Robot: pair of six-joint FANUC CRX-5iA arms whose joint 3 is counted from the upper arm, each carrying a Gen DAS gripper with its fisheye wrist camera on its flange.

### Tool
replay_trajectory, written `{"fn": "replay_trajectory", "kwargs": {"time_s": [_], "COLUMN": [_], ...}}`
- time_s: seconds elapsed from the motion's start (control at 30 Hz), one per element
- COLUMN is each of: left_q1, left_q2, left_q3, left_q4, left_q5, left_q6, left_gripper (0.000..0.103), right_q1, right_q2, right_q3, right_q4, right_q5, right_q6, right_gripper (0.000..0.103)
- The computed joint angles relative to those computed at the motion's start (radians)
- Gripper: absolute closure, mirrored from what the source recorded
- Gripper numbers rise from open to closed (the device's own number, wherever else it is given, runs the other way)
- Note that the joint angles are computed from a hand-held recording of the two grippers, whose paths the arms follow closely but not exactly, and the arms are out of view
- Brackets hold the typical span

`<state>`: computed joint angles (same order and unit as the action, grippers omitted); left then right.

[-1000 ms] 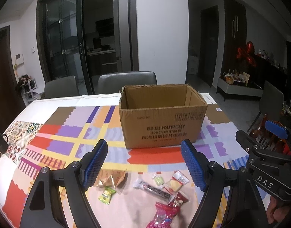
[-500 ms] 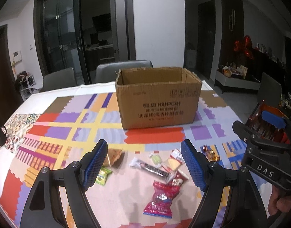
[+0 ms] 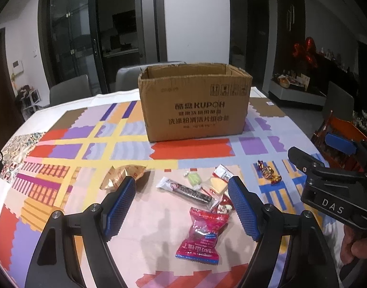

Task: Organize snacks
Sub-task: 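Grasp the pink candy bag with the left tool while the right tool grasps gold-wrapped candies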

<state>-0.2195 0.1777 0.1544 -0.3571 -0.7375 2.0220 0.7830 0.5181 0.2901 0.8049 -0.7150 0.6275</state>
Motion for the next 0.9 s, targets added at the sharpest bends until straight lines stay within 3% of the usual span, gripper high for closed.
{"fn": "replay_trajectory", "kwargs": {"time_s": [0.4,0.9], "left_q1": [-0.001,-0.005], "left_q2": [0.006,0.043], "left_q3": [-0.053,-0.085], "left_q4": [0.014,0.064], "left_q5": [0.028,0.045], "left_q6": [-0.025,-0.064], "left_gripper": [0.024,0.025], "right_q1": [-0.010,-0.032], "right_q2": [0.029,0.097], "right_q3": [0.002,0.067], "right_q4": [-0.048,-0.194], "right_q5": [0.007,0.010], "right_q6": [0.058,0.197], "right_gripper": [0.020,0.020]}}
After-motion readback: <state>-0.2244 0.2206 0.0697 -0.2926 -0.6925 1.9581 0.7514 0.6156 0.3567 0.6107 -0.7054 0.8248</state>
